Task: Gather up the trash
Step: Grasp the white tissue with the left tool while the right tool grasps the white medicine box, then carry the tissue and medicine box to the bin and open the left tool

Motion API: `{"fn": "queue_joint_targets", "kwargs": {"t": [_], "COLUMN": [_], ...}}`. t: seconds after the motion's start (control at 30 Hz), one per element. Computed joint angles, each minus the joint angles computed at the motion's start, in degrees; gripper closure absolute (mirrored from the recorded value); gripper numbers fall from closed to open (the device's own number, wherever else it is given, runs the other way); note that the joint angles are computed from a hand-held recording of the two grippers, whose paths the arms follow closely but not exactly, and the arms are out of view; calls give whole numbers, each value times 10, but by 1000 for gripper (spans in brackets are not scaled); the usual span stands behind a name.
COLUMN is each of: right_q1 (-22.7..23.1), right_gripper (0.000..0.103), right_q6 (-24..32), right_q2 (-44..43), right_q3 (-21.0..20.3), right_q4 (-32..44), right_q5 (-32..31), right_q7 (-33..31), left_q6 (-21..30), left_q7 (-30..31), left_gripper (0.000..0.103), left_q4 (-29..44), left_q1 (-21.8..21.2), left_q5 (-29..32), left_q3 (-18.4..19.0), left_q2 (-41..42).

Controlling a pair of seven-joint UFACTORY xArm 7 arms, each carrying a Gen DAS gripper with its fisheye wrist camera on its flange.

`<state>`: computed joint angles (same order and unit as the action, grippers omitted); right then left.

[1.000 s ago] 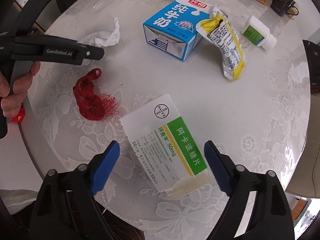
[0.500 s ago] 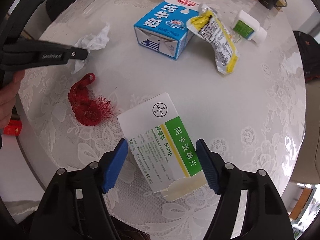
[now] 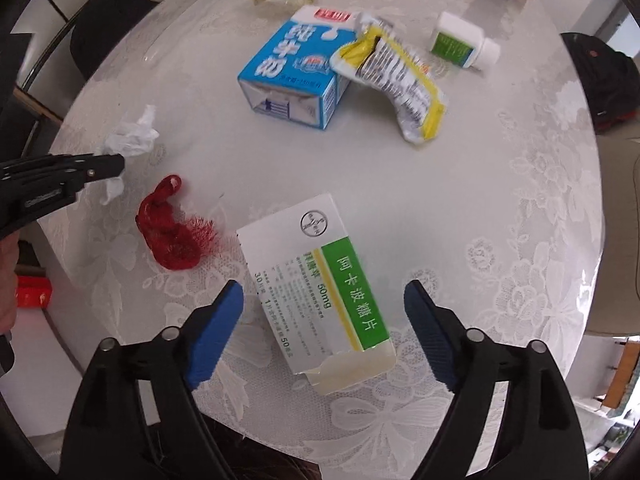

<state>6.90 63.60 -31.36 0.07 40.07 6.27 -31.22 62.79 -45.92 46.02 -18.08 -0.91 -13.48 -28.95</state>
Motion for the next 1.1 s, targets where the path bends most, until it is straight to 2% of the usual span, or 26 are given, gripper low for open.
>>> {"fn": "queue_joint_targets", "kwargs": {"t": [0.13, 0.27, 0.33, 0.37, 0.4, 0.43, 0.63, 0.8, 1.1], "right_q1": [7, 3, 4, 2, 2, 0, -4, 3, 9], "right_gripper": [18, 18, 28, 30, 38, 40, 41, 41, 40], "right_q6": [-4, -15, -20, -27, -31, -28, -34, -28, -3], "right_q2": [19, 46, 50, 48, 48, 53, 50, -13, -109], "right_q3": [19, 30, 20, 18, 16, 16, 15, 23, 15], "right_q4": [5, 2, -1, -3, -1, 4, 5, -21, -39], "right_q5": [-25, -48, -36, -33, -30, -31, -22, -9, 0], "right_q7": [-4, 20, 21, 25, 27, 31, 62, 110, 144], "left_q6": [15, 31, 42, 40, 44, 46, 54, 58, 73], "left_q7": [-11, -24, -33, -36, -39, -40, -40, -33, -23], "left_gripper": [91, 91, 91, 91, 91, 91, 91, 91, 91], "left_q4": [-17, -23, -20, -19, -21, -22, -30, -40, -55], "left_q1": [-4, -5, -7, -6, -7, -8, -6, -9, -17], "left_q5": [-8, -14, -15, -15, -15, -15, -18, -23, -36], "left_q3": [-1, -7, -13, -16, -17, -17, -13, -13, -17], "left_q2": [-37, -64, -76, -75, -82, -85, -104, -122, -167]}}
